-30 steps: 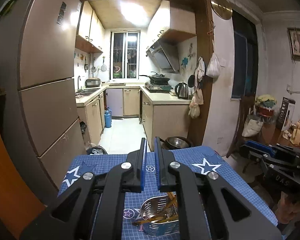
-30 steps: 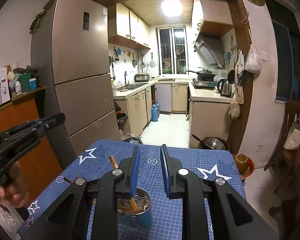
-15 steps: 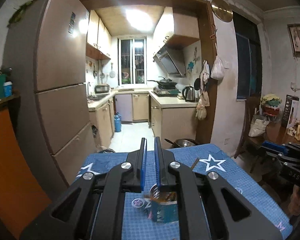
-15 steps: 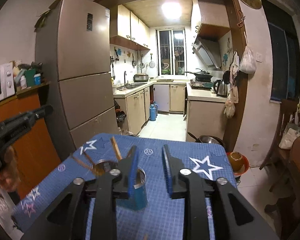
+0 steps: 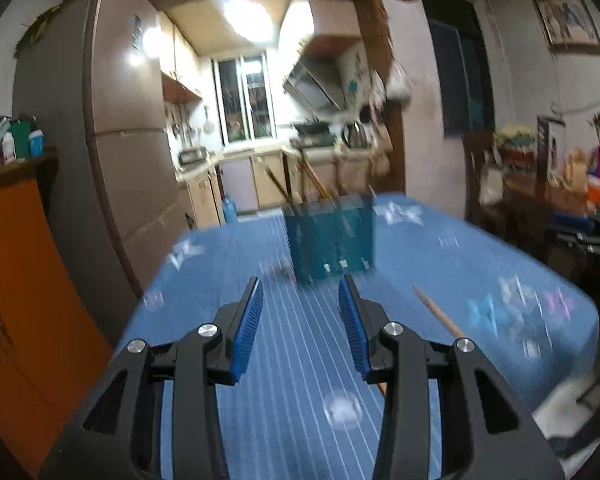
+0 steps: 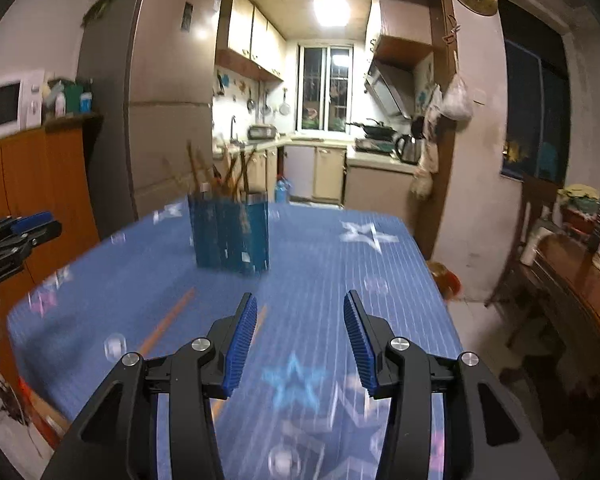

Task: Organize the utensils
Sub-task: 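Move both open grippers back over the last two wooden chopsticks, then position the left gripper over one chopstick while the right gripper aligns over the other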

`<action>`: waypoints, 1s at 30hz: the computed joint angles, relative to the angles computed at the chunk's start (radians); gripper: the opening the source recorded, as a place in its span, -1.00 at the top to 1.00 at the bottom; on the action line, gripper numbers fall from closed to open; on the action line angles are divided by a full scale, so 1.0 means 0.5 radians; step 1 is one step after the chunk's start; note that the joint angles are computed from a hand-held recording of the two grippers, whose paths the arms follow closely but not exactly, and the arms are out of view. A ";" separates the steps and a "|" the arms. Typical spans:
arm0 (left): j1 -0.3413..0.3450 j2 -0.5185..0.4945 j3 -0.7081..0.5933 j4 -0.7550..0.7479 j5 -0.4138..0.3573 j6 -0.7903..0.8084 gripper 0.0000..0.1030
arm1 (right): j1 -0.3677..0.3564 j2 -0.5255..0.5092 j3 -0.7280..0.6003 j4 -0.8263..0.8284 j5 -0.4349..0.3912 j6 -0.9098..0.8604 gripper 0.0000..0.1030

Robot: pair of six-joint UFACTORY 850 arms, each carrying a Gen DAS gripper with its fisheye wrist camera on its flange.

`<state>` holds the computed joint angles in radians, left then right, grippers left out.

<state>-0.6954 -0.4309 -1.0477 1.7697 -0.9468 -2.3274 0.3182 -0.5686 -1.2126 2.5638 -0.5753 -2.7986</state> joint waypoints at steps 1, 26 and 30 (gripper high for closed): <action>-0.027 -0.027 0.007 -0.019 0.017 -0.010 0.26 | 0.006 0.023 0.098 0.098 -0.049 -0.105 0.09; -0.239 -0.600 -0.242 -0.199 -0.041 -0.175 0.39 | 0.265 -0.119 0.553 0.671 -0.539 -0.578 0.40; -0.241 -0.627 -0.264 -0.207 -0.088 -0.204 0.39 | 0.283 -0.165 0.505 0.709 -0.501 -0.583 0.47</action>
